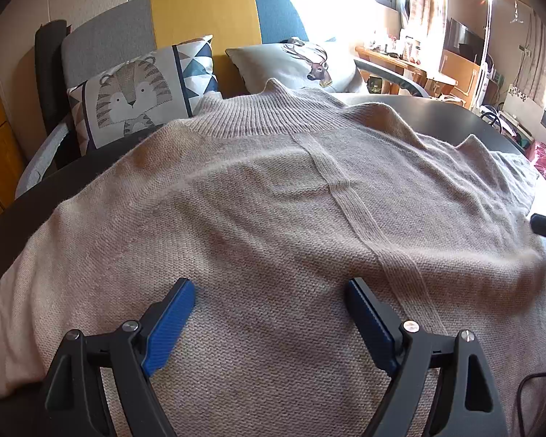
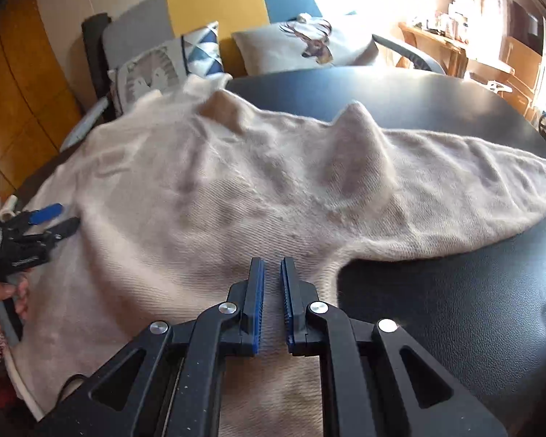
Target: Fold clothes
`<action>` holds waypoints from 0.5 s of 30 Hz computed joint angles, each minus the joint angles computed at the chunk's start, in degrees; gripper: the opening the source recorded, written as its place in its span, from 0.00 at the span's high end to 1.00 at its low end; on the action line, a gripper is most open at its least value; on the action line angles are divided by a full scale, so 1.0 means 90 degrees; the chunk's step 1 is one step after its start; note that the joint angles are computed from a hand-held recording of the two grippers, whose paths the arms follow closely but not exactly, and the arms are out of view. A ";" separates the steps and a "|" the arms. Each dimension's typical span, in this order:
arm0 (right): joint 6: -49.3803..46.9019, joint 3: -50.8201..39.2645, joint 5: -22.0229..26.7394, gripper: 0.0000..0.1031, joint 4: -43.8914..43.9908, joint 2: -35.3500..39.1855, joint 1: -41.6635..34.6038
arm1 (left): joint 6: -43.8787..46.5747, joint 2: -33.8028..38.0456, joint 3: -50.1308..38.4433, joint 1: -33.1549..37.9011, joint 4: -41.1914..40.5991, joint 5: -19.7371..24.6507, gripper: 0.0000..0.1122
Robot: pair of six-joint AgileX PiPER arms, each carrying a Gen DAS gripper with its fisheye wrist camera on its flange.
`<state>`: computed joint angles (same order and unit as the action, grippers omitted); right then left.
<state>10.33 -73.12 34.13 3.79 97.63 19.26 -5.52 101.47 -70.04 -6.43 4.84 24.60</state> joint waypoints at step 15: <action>0.0272 0.0101 0.0020 0.91 -0.0002 -0.0513 0.0312 | -0.0268 -0.0376 0.0100 -0.0057 0.0317 0.0397 0.25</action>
<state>12.78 -72.21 34.31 3.77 93.01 22.07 -7.94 98.09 -69.15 -6.95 7.70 28.18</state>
